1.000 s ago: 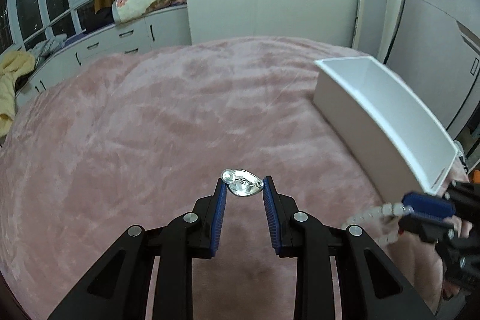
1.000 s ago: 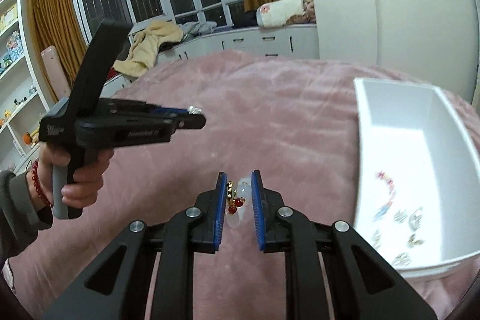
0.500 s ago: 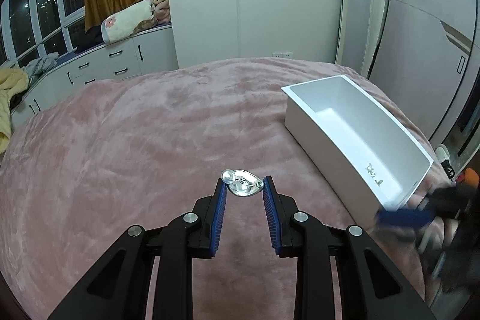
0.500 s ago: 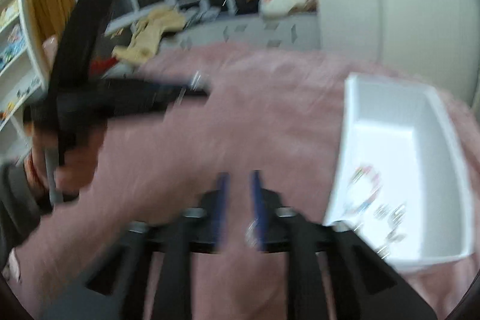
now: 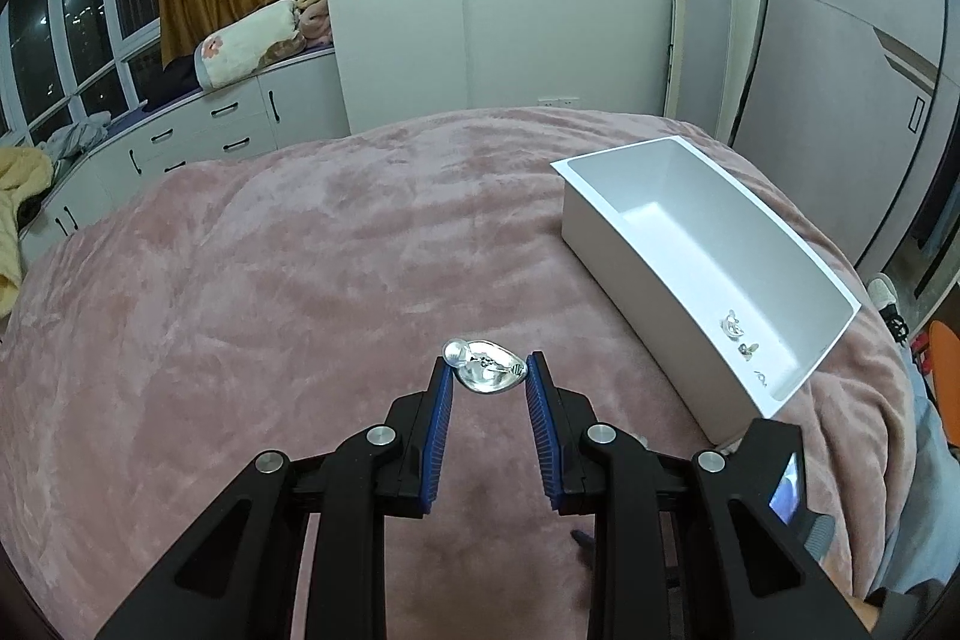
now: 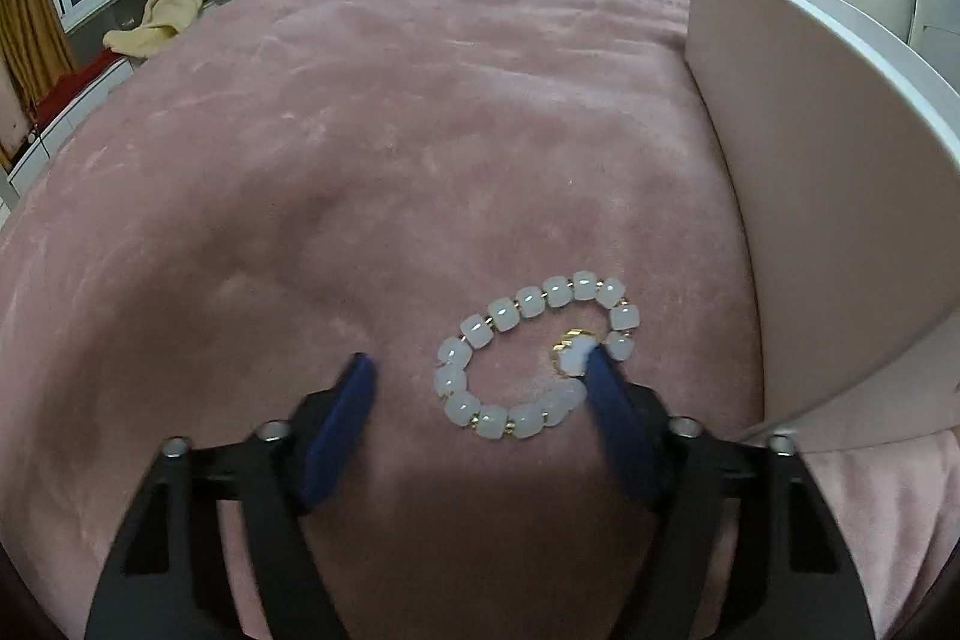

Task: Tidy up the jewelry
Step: 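Carry the pendant and jade bracelet into the white box and release them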

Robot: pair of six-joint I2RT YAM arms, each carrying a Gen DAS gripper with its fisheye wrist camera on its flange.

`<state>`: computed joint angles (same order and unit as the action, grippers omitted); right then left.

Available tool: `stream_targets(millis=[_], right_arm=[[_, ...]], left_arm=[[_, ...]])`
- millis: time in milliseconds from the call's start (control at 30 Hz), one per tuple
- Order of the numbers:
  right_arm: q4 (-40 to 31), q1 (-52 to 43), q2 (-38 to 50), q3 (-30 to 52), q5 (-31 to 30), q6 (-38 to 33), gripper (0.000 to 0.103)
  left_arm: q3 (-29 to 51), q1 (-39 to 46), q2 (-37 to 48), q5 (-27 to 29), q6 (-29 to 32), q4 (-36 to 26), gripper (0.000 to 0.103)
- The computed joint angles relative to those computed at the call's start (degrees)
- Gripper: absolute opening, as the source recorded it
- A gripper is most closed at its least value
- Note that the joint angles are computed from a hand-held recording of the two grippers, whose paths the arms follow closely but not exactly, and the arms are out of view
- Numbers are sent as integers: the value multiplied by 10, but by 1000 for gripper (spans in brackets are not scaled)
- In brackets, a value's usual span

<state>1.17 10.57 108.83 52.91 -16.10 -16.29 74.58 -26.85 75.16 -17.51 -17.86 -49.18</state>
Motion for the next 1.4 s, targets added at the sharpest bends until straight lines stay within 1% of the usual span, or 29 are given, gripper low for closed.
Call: stream_targets(millis=[33, 67, 100, 200, 267, 333, 400, 500, 567, 700, 800, 900, 1033, 1200, 1400], right_arm=[[-7, -12, -1, 2, -27, -1, 19], [-37, -27, 0, 14, -65, -5, 11], [-48, -32, 4, 24, -82, -3, 11], [-68, -51, -4, 27, -132, -35, 11], [-84, -75, -22, 20, -189, -51, 11], [-101, -89, -40, 24, -223, -57, 11], [-118, -98, -66, 27, -238, -63, 11], [-165, -119, -106, 46, -268, -78, 11], [-187, -128, -117, 64, -284, -77, 11], [-219, -144, -135, 98, -300, -82, 11], [-245, -169, -134, 140, -318, -76, 11], [-269, -198, -133, 179, -335, -73, 11], [-288, -225, -119, 226, -344, -71, 11], [-305, -262, -90, 277, -351, -75, 11], [-323, -298, -56, 305, -359, -92, 11]], left_arm=[[1, 0, 0, 1, 1, 1, 30], [2, 0, 0, 1, 1, 1, 30], [3, 0, -1, 1, 1, 0, 30], [5, -3, 0, 0, 3, -1, 30], [4, -3, -2, 3, 3, 0, 30], [3, -4, -3, 3, 2, 0, 30], [4, -4, -4, 3, 2, -1, 30], [3, -3, -5, 4, 2, 0, 30], [2, -4, -6, 5, 2, 2, 30], [10, -15, -3, 2, -6, 4, 30], [29, -32, 7, -4, -9, 1, 30], [56, -48, 25, -12, -14, -2, 30], [95, -72, 50, -18, -16, -4, 30], [148, -102, 97, -22, -17, 0, 30], [214, -133, 176, -19, -26, 7, 30]])
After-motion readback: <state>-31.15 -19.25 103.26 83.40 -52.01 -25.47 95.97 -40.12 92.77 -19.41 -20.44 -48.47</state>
